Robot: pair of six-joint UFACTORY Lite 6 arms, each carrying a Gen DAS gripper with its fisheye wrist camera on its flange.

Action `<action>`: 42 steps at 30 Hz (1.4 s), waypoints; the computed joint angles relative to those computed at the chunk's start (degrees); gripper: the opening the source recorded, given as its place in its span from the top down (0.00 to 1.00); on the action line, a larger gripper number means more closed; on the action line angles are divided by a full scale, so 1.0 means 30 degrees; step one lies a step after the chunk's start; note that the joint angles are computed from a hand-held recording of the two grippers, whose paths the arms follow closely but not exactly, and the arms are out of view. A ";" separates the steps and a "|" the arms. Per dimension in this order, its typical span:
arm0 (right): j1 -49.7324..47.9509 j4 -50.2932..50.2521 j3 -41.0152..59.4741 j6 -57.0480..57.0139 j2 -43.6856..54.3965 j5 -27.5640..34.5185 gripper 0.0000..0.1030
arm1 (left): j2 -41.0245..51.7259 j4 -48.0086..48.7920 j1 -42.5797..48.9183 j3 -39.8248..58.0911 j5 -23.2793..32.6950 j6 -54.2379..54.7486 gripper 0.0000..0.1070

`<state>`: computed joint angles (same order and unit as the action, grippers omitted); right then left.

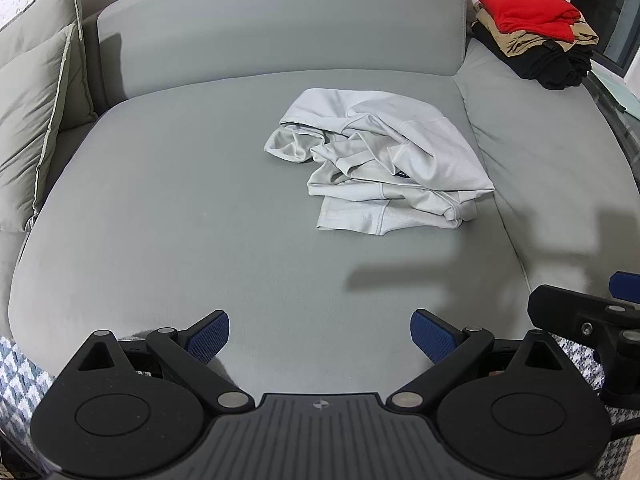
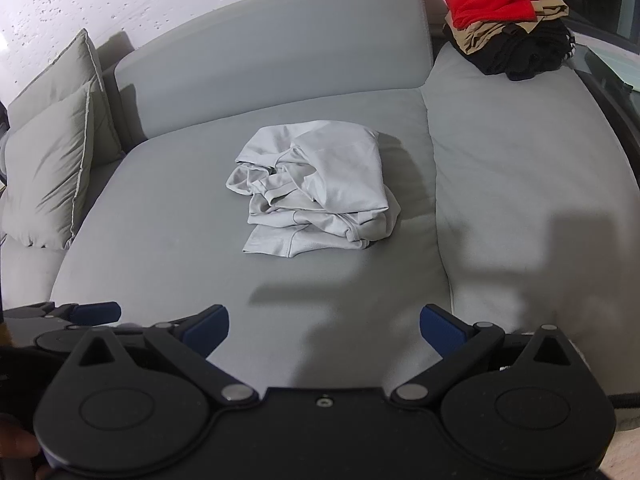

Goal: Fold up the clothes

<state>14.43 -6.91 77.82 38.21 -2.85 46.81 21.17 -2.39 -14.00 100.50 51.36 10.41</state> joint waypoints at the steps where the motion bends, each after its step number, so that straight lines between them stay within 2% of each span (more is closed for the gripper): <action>1: 0.0020 -0.0012 0.0039 0.0029 0.0027 0.0033 0.00 | 0.0007 -0.0001 0.0006 0.0041 0.0019 0.0003 0.08; 42: 0.0016 -0.0135 -0.0815 0.0557 -0.0365 -0.0438 0.00 | -0.0310 0.0561 0.0088 -0.0843 -0.0253 -0.0377 0.08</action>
<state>14.48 -7.31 75.38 39.88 -3.94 45.50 20.24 -0.71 -13.73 97.97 50.61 9.28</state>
